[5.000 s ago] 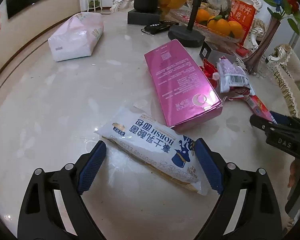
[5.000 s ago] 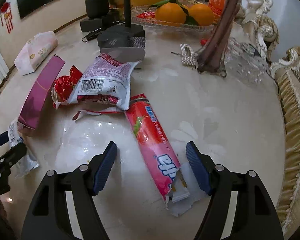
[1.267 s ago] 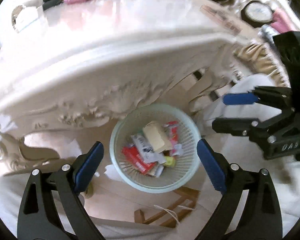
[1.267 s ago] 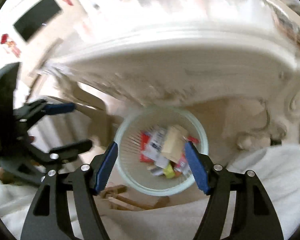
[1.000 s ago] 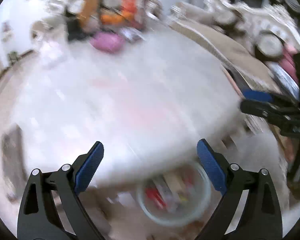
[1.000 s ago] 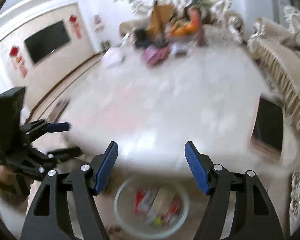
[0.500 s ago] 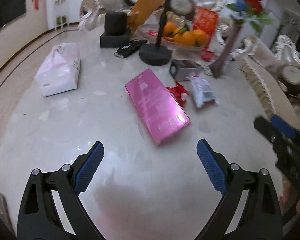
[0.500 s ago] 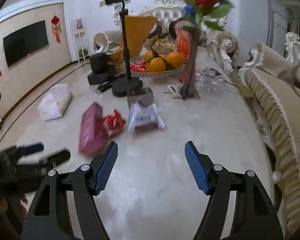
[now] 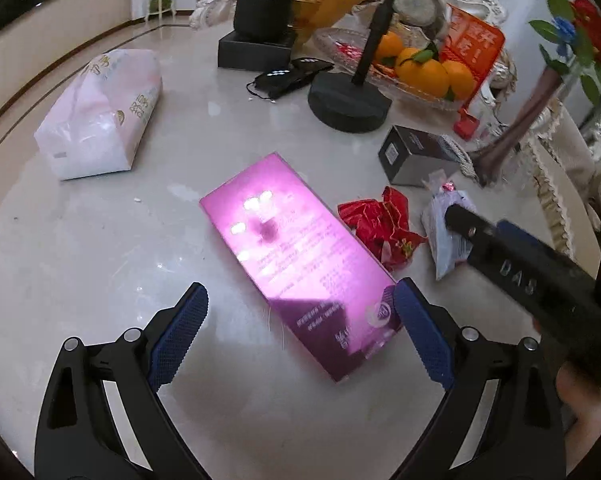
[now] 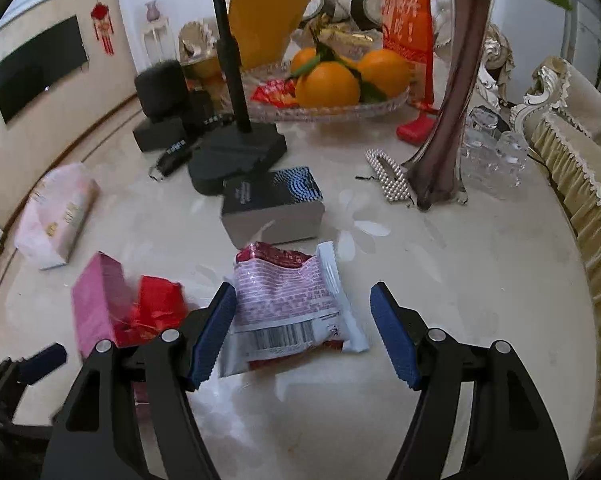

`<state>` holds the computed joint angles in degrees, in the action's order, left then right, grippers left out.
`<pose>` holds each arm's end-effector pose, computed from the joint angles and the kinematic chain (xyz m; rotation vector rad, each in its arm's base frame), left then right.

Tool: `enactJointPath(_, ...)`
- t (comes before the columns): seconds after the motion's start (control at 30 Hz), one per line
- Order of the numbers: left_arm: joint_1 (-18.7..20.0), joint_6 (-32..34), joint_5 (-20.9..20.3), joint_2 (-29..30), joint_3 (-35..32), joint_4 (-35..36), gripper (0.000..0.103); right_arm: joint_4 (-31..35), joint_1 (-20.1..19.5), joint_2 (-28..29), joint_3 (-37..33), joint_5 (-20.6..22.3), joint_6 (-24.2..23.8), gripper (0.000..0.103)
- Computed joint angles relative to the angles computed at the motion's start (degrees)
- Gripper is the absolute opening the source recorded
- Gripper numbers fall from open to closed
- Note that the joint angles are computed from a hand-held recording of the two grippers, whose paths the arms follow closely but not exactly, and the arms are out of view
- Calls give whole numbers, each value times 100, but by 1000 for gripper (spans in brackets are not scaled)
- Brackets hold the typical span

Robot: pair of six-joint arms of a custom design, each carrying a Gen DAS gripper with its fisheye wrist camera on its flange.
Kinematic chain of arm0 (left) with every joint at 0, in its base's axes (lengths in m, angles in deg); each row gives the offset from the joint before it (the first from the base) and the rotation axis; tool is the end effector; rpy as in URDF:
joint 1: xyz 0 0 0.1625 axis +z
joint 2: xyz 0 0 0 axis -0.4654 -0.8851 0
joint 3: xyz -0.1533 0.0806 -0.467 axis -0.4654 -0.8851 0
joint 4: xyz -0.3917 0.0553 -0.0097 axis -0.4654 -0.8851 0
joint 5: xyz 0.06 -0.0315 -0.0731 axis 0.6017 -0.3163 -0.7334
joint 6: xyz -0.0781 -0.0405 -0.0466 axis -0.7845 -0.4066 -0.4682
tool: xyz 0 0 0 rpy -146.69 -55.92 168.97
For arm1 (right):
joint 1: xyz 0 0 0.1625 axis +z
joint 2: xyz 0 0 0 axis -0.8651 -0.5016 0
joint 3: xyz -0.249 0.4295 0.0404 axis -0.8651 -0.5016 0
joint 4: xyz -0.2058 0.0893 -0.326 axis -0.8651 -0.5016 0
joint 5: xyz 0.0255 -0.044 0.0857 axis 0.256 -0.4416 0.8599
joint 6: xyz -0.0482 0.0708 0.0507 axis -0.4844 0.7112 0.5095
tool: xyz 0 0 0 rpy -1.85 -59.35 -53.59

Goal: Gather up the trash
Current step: 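Move both open tools back toward pink box and snack packets on table, then grasp pink box with left tool while right tool grasps white snack packet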

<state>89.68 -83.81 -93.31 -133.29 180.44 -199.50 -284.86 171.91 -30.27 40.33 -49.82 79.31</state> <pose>-0.1016 -0.6107 0.2908 0.2935 2.4758 -0.6847 0.3006 -0.5799 0.0969 0.2796 -2.2889 0.8489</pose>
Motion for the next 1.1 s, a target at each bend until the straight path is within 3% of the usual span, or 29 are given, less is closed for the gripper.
enactJointPath(0.27,54,113,169,114,-30,-146,92,316,-152,13,76,-201,95,76)
enactJointPath(0.43,12,1270,412,-59,157,-318,92,225,-167,-73,238,-199,74,76)
enactJointPath(0.53,104,1236,275,-259,105,29,92,241,-162,-114,278,-146,171,76)
enactJointPath(0.63,220,1448,-76,-329,57,-306,92,159,-138,-96,287,-143,116,76)
enactJointPath(0.73,479,643,-691,-384,-373,656,92,172,-132,-82,278,-192,53,76)
enactJointPath(0.83,562,-489,-817,-449,-296,710,92,209,-158,-83,238,-179,176,76)
enactJointPath(0.97,327,-1718,-353,-334,-98,374,92,131,-163,-79,237,-70,123,76)
enactJointPath(1.1,78,-2087,159,-96,-163,419,92,136,-168,-64,210,-91,-77,76)
